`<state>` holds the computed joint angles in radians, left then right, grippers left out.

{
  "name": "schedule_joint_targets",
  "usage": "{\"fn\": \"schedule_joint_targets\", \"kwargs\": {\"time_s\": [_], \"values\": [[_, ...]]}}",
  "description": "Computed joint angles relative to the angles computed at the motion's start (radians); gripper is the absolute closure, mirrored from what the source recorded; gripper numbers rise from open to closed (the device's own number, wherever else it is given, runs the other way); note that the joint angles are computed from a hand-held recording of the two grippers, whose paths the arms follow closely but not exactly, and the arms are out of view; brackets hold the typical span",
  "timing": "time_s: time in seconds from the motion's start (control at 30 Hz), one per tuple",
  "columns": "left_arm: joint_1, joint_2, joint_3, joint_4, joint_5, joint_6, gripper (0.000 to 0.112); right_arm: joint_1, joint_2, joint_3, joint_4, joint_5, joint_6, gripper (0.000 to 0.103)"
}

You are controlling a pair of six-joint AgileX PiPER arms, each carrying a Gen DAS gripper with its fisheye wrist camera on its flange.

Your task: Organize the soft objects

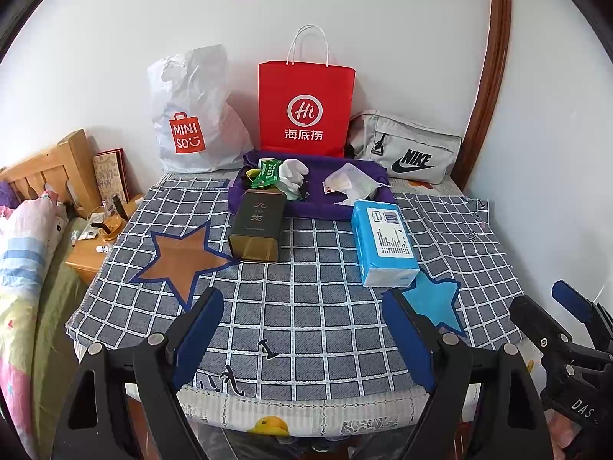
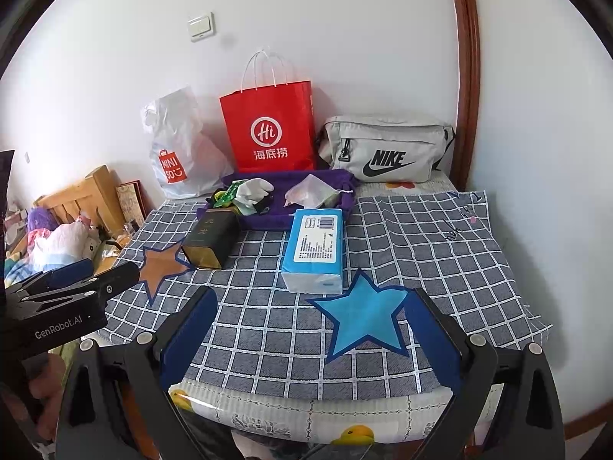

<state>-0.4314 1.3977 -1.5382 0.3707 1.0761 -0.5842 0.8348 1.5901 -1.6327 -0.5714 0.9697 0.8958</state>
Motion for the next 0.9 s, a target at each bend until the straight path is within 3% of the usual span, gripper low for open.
{"fn": "schedule_joint_targets", "kwargs": {"time_s": [0.9], "values": [[-0.006,-0.002,0.01,0.009,0.0,-0.012,0.028,0.008,0.002,-0.009,-0.006,0.012,0.004,0.005]]}}
